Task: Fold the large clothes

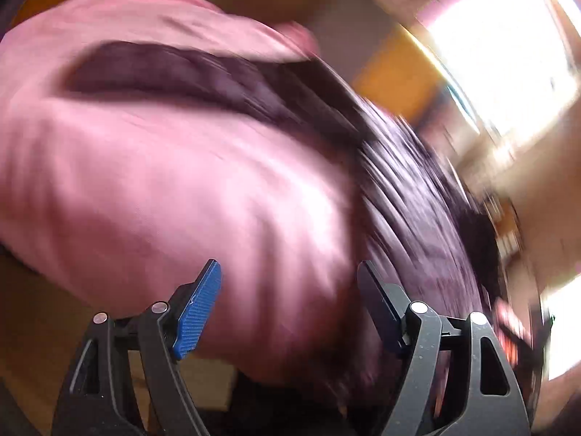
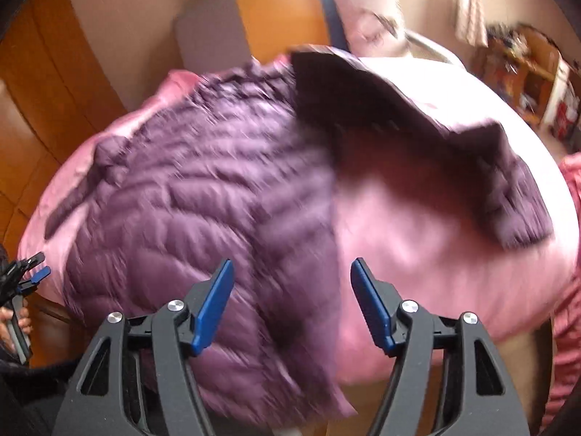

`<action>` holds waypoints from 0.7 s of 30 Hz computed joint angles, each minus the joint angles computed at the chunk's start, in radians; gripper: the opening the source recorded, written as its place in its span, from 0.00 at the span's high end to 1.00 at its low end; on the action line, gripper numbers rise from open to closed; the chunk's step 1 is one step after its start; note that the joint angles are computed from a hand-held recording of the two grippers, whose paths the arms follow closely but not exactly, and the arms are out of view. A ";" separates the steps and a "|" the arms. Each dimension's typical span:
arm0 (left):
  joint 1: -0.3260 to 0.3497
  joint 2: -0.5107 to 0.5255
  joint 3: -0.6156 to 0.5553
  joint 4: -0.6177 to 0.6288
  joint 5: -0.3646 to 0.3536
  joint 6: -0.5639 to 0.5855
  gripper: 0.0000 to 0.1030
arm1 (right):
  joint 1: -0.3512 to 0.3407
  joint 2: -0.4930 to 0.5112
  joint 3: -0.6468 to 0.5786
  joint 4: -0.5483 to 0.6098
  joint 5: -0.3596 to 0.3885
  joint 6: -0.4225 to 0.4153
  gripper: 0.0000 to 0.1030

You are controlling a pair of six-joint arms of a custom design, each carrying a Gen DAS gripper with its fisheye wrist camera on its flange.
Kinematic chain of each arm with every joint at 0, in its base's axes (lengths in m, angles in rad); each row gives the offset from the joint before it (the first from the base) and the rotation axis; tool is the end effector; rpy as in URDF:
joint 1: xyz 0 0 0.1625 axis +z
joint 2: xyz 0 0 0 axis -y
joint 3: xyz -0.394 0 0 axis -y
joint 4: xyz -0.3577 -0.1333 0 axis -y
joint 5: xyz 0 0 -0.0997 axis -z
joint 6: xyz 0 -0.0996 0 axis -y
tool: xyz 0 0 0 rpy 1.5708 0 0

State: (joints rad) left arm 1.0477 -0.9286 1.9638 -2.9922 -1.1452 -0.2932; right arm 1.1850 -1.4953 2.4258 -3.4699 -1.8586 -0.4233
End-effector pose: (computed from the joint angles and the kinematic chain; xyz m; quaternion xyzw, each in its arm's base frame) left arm -0.1212 -0.5593 0.1239 0.0698 0.9576 -0.2544 0.1158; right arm -0.0452 -0.3903 0.2966 -0.0503 -0.8770 0.3736 0.2980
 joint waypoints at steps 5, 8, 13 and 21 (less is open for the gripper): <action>0.066 0.039 -0.138 -0.010 0.239 -0.101 0.24 | 0.101 0.218 -0.120 -0.083 0.009 -0.040 0.23; 0.114 0.066 -0.231 0.031 0.295 -0.138 0.18 | 0.148 0.340 -0.207 -0.070 0.026 -0.052 0.20; 0.169 0.129 -0.367 0.008 0.321 -0.075 0.15 | 0.220 0.549 -0.374 -0.098 -0.083 -0.132 0.19; 0.233 0.212 -0.574 0.178 0.228 0.017 0.81 | 0.211 0.672 -0.452 -0.168 -0.113 -0.151 0.06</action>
State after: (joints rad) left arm 1.2803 -0.7167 1.3895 -2.8141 -0.9175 -0.2762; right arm 1.3958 -0.8233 1.9739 -3.6375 -1.9721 -0.5747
